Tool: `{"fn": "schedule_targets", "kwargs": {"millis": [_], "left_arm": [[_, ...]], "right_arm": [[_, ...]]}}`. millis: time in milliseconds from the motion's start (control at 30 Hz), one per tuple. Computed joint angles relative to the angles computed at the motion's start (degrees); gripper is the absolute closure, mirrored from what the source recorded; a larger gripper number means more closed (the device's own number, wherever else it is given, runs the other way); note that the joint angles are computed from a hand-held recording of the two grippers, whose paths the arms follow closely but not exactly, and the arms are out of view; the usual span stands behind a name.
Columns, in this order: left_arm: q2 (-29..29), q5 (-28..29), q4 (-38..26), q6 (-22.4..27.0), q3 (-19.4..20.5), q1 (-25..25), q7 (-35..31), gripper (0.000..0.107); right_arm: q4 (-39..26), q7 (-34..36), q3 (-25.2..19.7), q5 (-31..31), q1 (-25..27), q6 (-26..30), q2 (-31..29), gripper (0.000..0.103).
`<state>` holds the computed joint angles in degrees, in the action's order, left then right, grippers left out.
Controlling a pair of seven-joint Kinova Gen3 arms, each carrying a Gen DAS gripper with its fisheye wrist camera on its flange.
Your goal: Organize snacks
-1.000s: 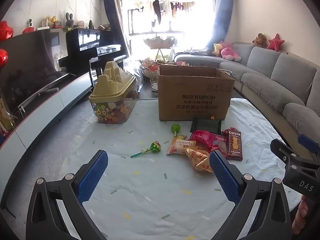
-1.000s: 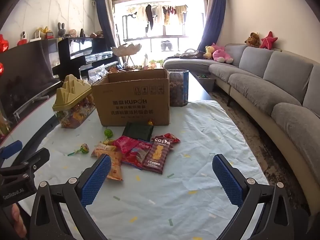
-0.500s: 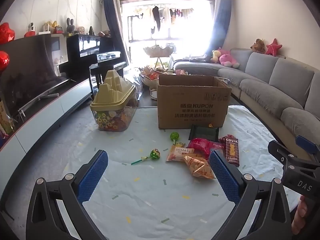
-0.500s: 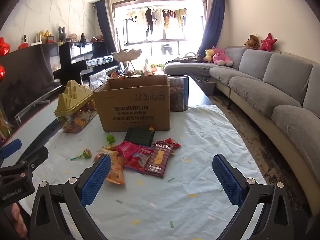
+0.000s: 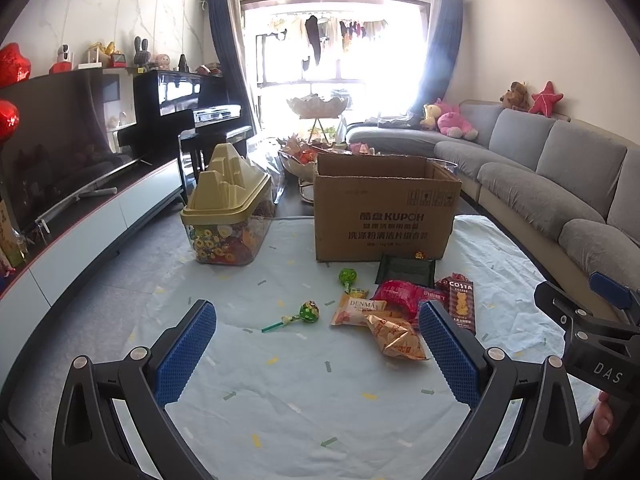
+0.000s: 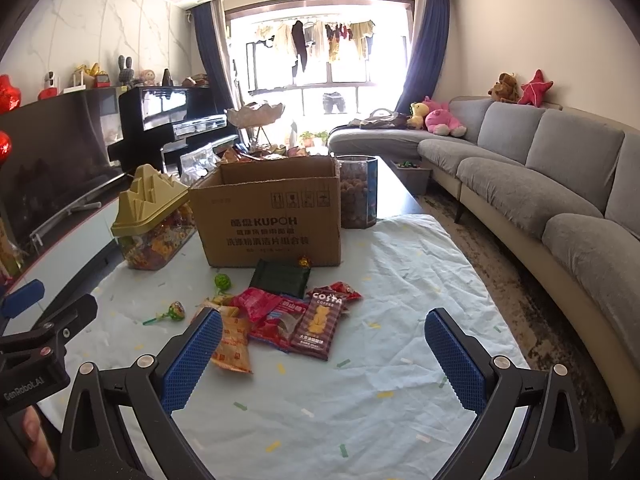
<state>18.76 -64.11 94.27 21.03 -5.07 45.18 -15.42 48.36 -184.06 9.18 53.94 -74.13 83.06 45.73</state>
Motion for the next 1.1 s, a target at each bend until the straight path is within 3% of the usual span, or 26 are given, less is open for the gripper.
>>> {"fn": "schedule_targets", "kwargs": {"millis": [1100], "left_arm": [[-0.8,-2.4,0.9,-0.1,1.3,-0.8,2.3,0.004]], "right_arm": [[-0.6,0.6,0.1,0.2,-0.3,0.2,0.3,0.000]]}}
